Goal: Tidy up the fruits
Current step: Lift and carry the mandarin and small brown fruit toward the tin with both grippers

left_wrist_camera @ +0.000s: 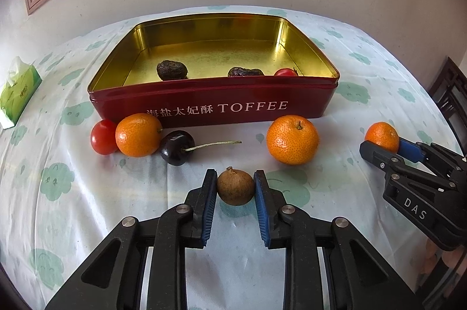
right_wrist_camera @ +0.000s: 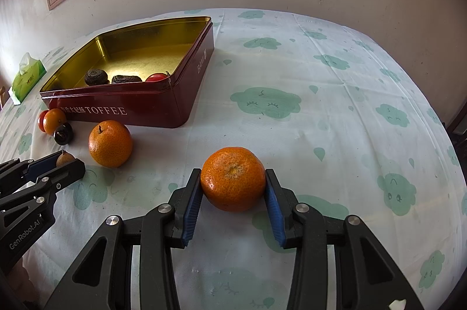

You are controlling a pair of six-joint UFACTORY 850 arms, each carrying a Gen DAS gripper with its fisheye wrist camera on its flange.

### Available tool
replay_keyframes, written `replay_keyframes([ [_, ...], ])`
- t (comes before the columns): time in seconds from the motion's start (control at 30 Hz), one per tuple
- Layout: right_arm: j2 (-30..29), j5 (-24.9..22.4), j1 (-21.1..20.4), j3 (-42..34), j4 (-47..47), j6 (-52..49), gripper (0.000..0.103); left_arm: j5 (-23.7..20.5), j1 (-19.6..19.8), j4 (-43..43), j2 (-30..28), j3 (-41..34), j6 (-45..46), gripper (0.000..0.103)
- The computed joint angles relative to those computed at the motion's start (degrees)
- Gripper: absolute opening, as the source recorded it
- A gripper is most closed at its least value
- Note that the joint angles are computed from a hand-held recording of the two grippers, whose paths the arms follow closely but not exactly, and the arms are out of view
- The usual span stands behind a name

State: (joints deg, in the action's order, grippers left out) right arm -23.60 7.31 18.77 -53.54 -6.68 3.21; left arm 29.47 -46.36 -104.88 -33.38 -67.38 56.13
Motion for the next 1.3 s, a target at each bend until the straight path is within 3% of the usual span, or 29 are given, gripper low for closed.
replay_keyframes([
  [0.43, -0.02, 0.01, 0.04, 0.02, 0.40, -0.38, 0.039, 0.98, -0.59, -0.77, 1.19, 1.09, 0.41, 0.026],
  [1.0, 0.05, -0.54, 0.38, -0.10, 7.88, -7.77, 0.038, 1.36, -0.94, 2.82, 3.59, 3.80, -3.50, 0.026],
  [1.3, 1.92, -1.13, 0.01, 0.70, -1.34, 1.43, 0.037, 2.26, -1.01, 4.39, 5.17, 5.21, -5.78, 0.026],
])
